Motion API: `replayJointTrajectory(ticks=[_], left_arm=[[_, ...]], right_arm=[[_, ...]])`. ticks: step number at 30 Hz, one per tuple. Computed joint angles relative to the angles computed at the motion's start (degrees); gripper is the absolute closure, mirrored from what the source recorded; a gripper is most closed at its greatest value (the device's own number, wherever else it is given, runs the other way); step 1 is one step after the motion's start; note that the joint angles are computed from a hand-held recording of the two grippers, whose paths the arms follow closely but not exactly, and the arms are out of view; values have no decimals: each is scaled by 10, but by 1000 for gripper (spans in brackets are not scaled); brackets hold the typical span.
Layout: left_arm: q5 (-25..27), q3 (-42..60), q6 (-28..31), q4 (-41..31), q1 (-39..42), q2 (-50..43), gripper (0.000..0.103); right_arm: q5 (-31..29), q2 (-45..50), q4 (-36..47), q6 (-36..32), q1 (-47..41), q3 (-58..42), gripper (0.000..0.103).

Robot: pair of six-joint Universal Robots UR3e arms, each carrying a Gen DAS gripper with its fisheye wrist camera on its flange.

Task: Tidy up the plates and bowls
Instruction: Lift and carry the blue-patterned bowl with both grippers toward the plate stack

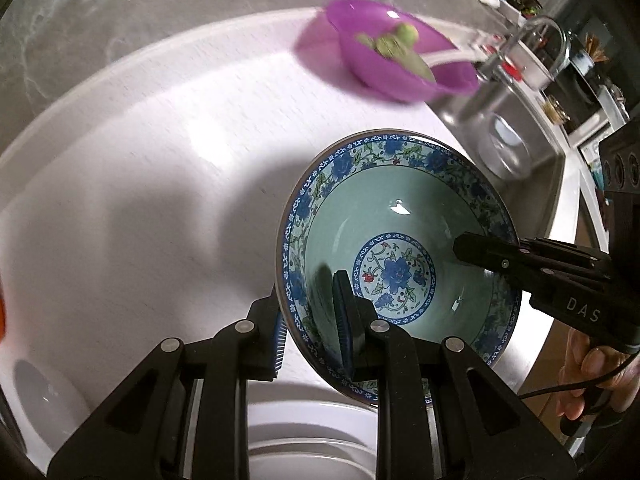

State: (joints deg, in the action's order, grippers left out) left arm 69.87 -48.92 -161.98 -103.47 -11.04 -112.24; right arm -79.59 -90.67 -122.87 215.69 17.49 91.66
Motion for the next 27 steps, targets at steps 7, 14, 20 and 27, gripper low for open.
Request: replayJointTrajectory(ticks=[7,14,20,27], left_arm=[[3,-147,-16,78,-33,56,84],[4,-238,-24,118,-51,99,84],[5,-252,-37,150,-64,87,84],[2,-251,-27,150,-53,95,84]], right_arm=[[4,-77,-32,2,-10,126,90],[6,-121,-50,-1,-14,194,90],[7,-131,-75,2,-17,221,91],[6,-135,-91,1,-14,237,90]])
